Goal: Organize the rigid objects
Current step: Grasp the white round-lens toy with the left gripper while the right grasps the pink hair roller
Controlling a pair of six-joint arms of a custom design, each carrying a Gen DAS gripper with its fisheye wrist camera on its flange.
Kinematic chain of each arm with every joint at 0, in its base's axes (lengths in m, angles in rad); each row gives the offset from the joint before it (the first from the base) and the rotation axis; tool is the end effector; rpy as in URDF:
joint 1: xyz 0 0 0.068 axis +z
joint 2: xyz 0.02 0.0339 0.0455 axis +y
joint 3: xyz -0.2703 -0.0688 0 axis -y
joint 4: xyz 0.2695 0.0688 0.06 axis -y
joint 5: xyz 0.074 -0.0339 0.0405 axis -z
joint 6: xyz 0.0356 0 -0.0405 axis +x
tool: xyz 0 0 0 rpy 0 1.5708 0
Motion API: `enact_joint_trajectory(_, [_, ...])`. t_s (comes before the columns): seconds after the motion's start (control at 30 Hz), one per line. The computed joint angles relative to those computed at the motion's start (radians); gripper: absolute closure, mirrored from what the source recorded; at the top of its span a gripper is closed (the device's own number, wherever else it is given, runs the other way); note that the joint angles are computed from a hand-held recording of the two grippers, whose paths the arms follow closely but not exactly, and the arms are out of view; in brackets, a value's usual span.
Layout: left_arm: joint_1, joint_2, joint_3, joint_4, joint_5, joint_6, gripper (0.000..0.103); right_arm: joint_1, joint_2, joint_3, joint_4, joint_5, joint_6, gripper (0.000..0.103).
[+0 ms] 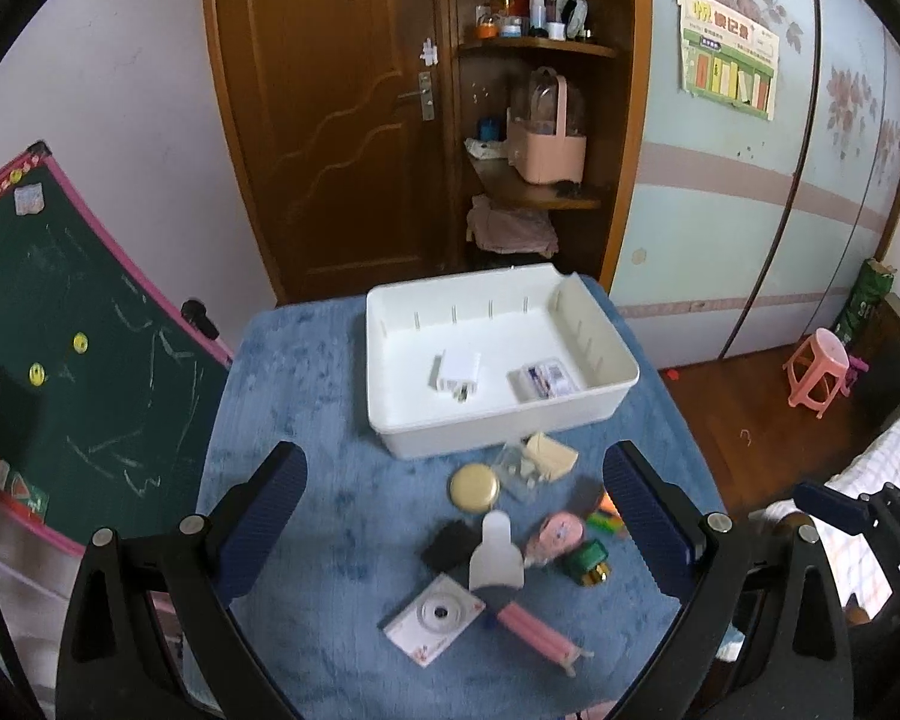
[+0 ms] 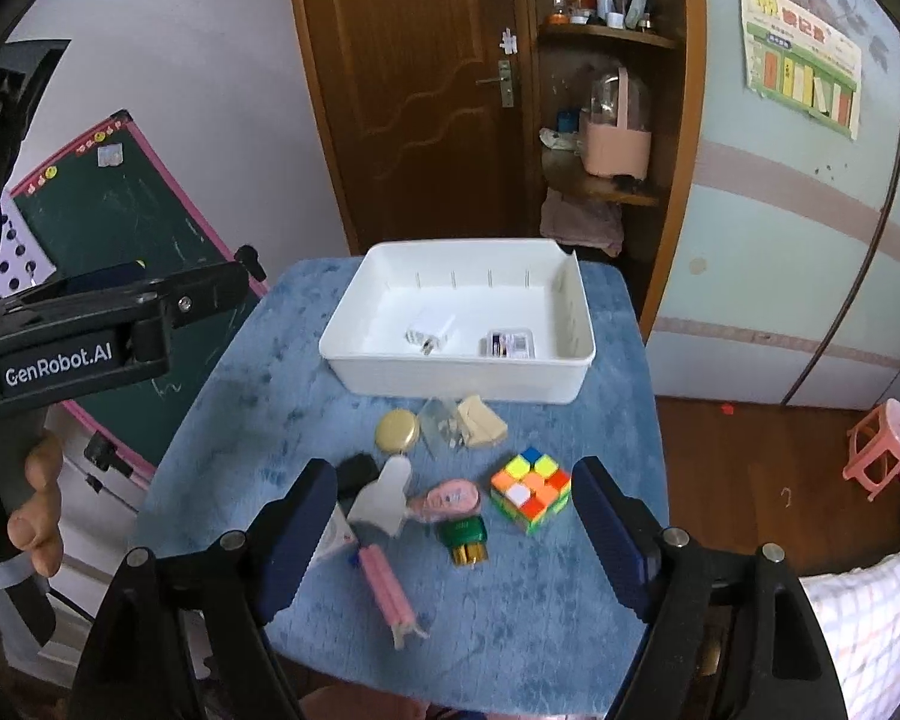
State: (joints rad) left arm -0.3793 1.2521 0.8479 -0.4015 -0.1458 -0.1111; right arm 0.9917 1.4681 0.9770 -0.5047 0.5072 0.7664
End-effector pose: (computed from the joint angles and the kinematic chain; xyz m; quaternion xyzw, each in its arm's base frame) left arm 0.2642 -0.0997 0.2406 0.0968 0.9206 -0.0248 0.3776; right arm 0.1871 0.2545 0.2200 -0.0337 0.9304 0.0579 0.3604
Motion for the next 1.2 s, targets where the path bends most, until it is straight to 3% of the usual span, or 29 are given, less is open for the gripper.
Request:
enact_joint_trajectory(0.23, [-0.008, -0.049, -0.118, 0.004, -0.02, -0.029, 0.003, 0.093, 0.007, -0.071, 0.022, 0.073, 0.02, 0.022])
enact_joint_trajectory(0.57, [0.012, -0.04, -0.262, 0.051, -0.047, -0.025, 0.003, 0.101, 0.046, -0.204, 0.126, 0.02, 0.129, 0.022])
enact_joint_trajectory(0.9, [0.112, 0.196, -0.349, 0.24, 0.033, 0.092, 0.004, 0.067, 0.194, -0.259, 0.26, -0.049, 0.144, 0.022])
enact_joint_trajectory(1.03, [0.123, 0.338, -0.323, 0.326, 0.049, 0.184, 0.004, 0.055, 0.26, -0.256, 0.325, -0.098, 0.126, 0.022])
enact_joint_trajectory(1.2, [0.151, 0.497, -0.241, 0.335, 0.115, 0.265, 0.004, 0.064, 0.36, -0.198, 0.36, -0.138, 0.057, 0.022])
